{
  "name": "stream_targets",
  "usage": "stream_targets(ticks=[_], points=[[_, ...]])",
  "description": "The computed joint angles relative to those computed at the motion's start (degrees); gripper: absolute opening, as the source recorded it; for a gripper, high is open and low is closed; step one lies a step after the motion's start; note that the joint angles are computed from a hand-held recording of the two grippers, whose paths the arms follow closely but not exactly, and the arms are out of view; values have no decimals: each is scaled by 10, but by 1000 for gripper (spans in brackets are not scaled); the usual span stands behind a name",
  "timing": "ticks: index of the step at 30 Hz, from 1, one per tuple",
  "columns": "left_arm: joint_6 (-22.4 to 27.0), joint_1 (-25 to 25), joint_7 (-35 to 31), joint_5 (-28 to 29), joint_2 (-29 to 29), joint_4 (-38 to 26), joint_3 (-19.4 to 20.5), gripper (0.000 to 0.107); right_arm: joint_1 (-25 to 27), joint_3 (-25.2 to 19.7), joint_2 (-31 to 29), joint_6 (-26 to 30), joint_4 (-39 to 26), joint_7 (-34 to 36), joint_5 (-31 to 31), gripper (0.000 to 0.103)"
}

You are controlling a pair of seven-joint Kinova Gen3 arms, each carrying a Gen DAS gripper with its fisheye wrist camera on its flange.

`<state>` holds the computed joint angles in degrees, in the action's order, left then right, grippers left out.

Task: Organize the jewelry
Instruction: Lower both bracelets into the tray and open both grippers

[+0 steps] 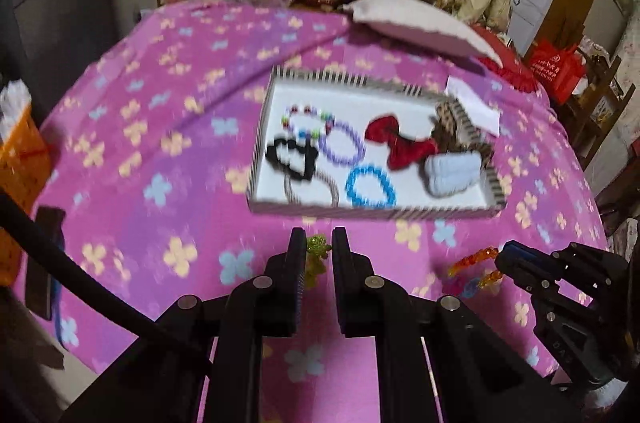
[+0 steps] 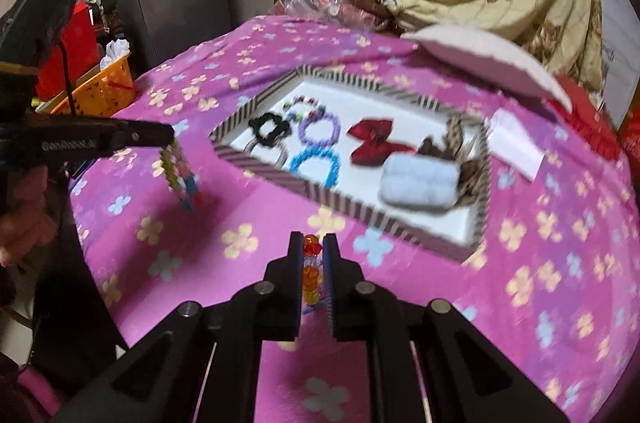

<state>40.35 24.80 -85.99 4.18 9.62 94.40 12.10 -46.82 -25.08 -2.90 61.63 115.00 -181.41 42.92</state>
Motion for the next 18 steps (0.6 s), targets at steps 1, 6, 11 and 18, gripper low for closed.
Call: stream_targets(ticks=[1, 6, 11, 18], points=[[4, 3, 3, -7, 1, -11, -1, 29, 3, 4, -3, 8, -7, 16, -1, 9], [20, 28, 35, -62, 17, -58, -8, 29, 27, 18, -14, 27, -33, 72, -5, 9], [36, 61, 73, -121, 46, -104, -18, 29, 59, 30, -15, 17, -49, 114, -6, 9], [61, 100, 99, -175, 101, -175, -32, 29, 105, 66, 4, -22, -67, 178, -12, 9]])
